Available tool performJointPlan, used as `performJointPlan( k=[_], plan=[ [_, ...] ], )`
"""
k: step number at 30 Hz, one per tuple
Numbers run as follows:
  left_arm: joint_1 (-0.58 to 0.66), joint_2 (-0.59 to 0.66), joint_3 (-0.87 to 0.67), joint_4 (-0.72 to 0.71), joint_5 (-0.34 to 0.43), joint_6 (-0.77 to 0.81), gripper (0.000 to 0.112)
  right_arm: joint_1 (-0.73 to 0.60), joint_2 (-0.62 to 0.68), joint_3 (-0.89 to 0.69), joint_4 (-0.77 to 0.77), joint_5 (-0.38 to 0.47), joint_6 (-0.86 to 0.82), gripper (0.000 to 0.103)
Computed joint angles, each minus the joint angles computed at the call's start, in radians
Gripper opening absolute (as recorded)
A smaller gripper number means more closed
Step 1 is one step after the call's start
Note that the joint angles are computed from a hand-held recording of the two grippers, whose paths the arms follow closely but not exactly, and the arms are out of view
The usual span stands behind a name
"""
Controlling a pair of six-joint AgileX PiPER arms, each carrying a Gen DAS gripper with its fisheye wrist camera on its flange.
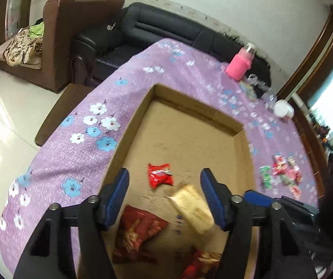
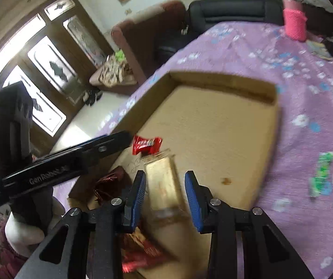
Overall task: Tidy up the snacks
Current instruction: 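Drop the red candy pack and cream cake pack into the cardboard box, then grasp a green-wrapped candy with the left gripper while the right grasps a white-red packet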
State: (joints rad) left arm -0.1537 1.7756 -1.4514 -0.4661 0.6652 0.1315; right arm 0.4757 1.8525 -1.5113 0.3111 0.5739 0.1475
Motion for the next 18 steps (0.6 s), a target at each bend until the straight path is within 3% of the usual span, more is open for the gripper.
performJointPlan(
  k=[4, 9, 14, 16, 18],
  plan=[
    [-0.031, -0.053, 0.031, -0.065, -0.017, 0.035, 0.073, -0.108, -0.229, 0.271, -0.030, -0.082, 0.018, 0.043],
    [-0.124, -0.069, 0.006, -0.119, 0.004, 0.075, 0.074, -0.445, -0.458, 0.518, 0.006, -0.080, -0.052, 0.053],
    [-0.249, -0.007, -0.077, -0.072, 0.027, 0.007, 0.074, -0.845, -0.453, 0.583, 0.372, 0.002, -0.438, 0.053],
    [-0.298, 0.031, -0.125, -0.022, 0.042, -0.052, 0.074, -0.901, -0.416, 0.567, 0.446, 0.045, -0.512, 0.053],
    [-0.351, 0.066, -0.177, 0.046, 0.062, -0.111, 0.074, -0.890, -0.393, 0.567, 0.476, 0.033, -0.557, 0.053]
  ],
)
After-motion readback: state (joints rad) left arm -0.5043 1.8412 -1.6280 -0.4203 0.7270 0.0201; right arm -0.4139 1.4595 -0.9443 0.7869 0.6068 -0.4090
